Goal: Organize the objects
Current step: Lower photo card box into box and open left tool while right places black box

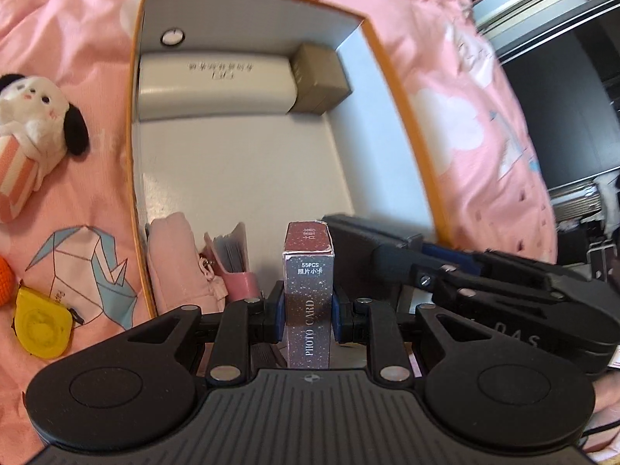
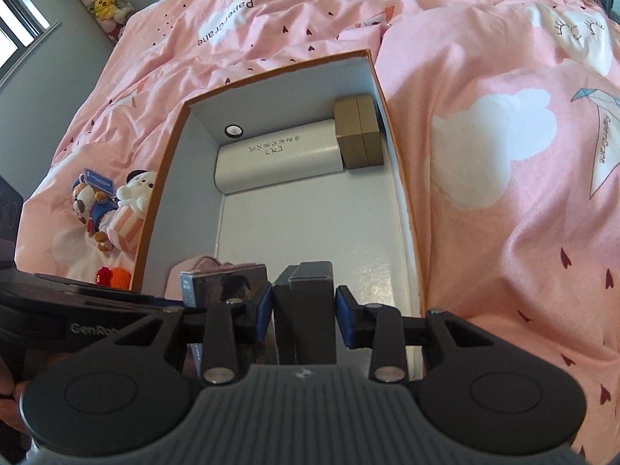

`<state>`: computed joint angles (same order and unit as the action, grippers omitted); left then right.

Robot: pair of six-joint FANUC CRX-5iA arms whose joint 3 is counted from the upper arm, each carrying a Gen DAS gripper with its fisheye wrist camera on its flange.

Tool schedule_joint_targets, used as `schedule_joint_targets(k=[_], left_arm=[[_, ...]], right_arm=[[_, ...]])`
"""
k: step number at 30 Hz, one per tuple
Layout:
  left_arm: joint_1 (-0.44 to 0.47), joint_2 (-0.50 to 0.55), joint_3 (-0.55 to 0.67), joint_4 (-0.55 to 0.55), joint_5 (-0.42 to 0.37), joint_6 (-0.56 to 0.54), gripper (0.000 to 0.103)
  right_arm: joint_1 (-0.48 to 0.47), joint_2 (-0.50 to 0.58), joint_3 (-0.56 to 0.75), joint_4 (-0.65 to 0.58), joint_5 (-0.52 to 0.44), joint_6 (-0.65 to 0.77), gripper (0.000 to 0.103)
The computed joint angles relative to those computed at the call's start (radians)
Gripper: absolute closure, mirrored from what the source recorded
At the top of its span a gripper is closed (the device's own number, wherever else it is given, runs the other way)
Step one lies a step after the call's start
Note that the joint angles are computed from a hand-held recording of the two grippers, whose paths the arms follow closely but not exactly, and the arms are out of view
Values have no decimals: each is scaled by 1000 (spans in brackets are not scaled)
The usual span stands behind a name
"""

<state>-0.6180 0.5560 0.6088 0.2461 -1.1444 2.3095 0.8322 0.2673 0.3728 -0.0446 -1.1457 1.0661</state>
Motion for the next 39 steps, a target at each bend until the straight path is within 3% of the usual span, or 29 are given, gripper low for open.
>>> schedule_joint_targets(k=[6,13,19,30,35,37,39], left_arm=[[2,81,123,-8,-128,22,78],[7,122,167,14,-176,41,78],[11,89,111,20,-139,39,72],[14,49,46,25,-73,17,70],[25,-43,-94,73,67,-33,45],[25,-75,-117,47,103,-49,43],[15,-73,-65,-40,67,-53,44]], right_arm=[[-16,37,37,-43,-40,-12,67],[-17,70,77,-26,-87,-6,67],[-23,95,120,-35,-131,7,67],[-19,120,158,-23,-178,2,67],[-12,129,168,-7,-186,16,66],[-7,138,179,-1,-194,35,66],[-1,155,202,3,-210,56,66]])
